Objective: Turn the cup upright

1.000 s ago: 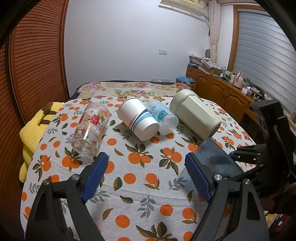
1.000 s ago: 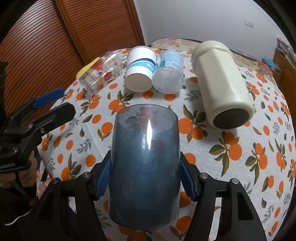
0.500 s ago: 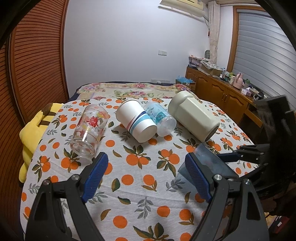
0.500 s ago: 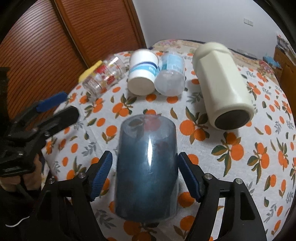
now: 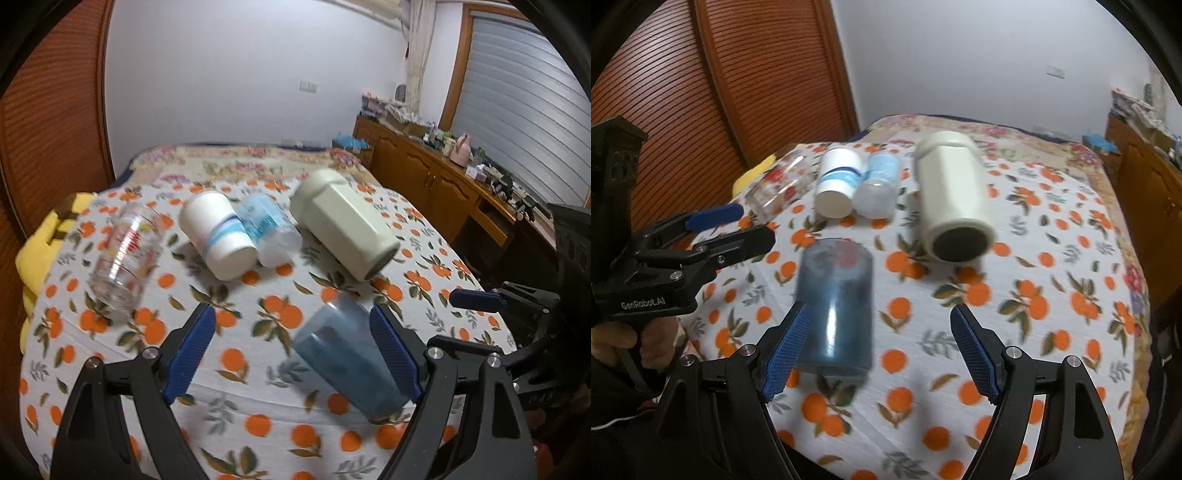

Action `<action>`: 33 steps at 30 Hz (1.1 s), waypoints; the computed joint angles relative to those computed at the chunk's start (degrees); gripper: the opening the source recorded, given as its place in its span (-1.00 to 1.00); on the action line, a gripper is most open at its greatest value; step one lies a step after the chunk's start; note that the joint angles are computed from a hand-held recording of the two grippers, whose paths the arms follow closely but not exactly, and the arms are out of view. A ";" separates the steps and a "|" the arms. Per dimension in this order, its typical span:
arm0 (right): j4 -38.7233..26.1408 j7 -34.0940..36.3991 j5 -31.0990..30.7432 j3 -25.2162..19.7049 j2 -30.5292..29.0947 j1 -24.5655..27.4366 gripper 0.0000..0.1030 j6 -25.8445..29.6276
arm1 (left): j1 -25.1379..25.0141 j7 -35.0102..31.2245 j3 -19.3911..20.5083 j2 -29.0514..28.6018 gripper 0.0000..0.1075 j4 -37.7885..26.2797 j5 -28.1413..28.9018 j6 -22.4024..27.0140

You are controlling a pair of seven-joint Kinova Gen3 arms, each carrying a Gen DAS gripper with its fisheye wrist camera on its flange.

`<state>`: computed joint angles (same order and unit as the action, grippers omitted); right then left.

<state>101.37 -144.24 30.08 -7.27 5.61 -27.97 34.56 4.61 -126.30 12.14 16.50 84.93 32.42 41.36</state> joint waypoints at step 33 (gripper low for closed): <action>7.60 -10.45 7.76 -1.17 -3.51 3.74 0.55 -5.04 | 2.15 23.02 0.15 13.30 0.63 -18.51 -5.57 25.01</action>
